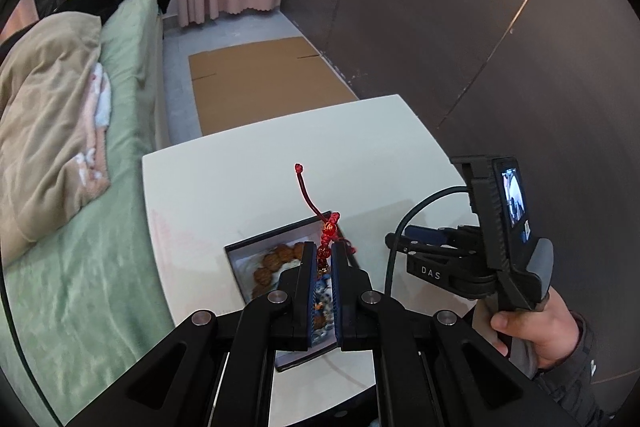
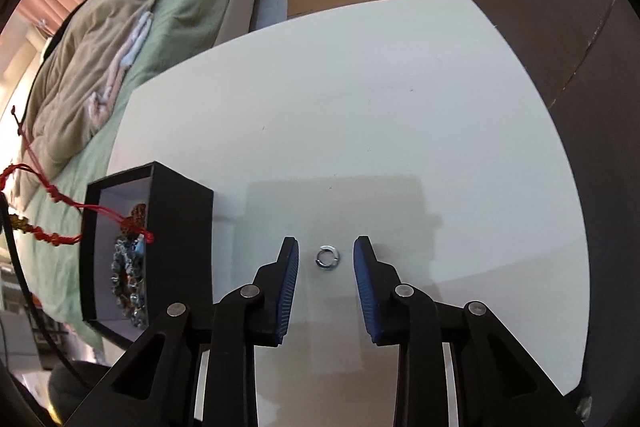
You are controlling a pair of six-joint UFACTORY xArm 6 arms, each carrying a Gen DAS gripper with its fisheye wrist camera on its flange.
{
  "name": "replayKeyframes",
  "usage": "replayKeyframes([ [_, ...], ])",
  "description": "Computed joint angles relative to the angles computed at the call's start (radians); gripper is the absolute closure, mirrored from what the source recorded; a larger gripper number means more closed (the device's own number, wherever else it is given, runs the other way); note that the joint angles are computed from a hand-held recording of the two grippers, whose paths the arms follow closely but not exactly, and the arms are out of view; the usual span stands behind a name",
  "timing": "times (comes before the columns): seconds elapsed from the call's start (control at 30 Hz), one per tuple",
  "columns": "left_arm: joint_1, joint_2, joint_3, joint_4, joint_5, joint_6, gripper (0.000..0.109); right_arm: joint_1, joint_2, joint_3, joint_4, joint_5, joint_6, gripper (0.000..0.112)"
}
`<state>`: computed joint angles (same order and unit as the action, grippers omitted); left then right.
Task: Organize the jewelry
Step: 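Lower red bracelet into box with left tool while right tool picks up silver ring, then release the silver ring into the black box with the right tool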
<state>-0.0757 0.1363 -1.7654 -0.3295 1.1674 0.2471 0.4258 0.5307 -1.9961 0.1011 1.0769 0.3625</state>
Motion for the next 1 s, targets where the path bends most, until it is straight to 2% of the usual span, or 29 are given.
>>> replayKeyframes([
  [0.13, 0.015, -0.013, 0.016, -0.003, 0.001, 0.002, 0.102, 0.023, 0.036, -0.060, -0.075, 0.053, 0.012, 0.098],
  [0.27, 0.021, -0.015, 0.022, -0.007, 0.001, 0.001, 0.102, 0.020, 0.015, -0.035, -0.066, 0.039, 0.010, 0.099],
  [0.43, 0.021, -0.005, 0.019, -0.023, 0.010, 0.003, 0.102, 0.012, -0.092, 0.079, -0.007, -0.047, -0.001, 0.099],
  [0.6, 0.009, 0.039, -0.025, -0.009, 0.072, -0.011, 0.101, 0.014, -0.245, 0.243, 0.081, -0.179, -0.034, 0.099],
  [0.67, 0.010, 0.046, -0.032, -0.009, 0.094, -0.017, 0.094, 0.018, -0.274, 0.271, 0.125, -0.213, -0.055, 0.099],
  [0.7, 0.011, 0.042, -0.025, -0.009, 0.092, -0.018, 0.082, 0.024, -0.287, 0.283, 0.142, -0.228, -0.064, 0.099],
  [0.73, 0.012, 0.029, -0.007, -0.008, 0.080, -0.016, 0.066, 0.030, -0.301, 0.297, 0.160, -0.243, -0.079, 0.099],
  [0.8, 0.017, 0.000, 0.028, -0.007, 0.047, -0.013, 0.051, 0.041, -0.307, 0.295, 0.173, -0.253, -0.091, 0.099],
  [1.0, 0.056, -0.047, 0.054, -0.018, 0.034, -0.011, 0.050, 0.076, -0.281, 0.254, 0.215, -0.279, -0.127, 0.099],
])
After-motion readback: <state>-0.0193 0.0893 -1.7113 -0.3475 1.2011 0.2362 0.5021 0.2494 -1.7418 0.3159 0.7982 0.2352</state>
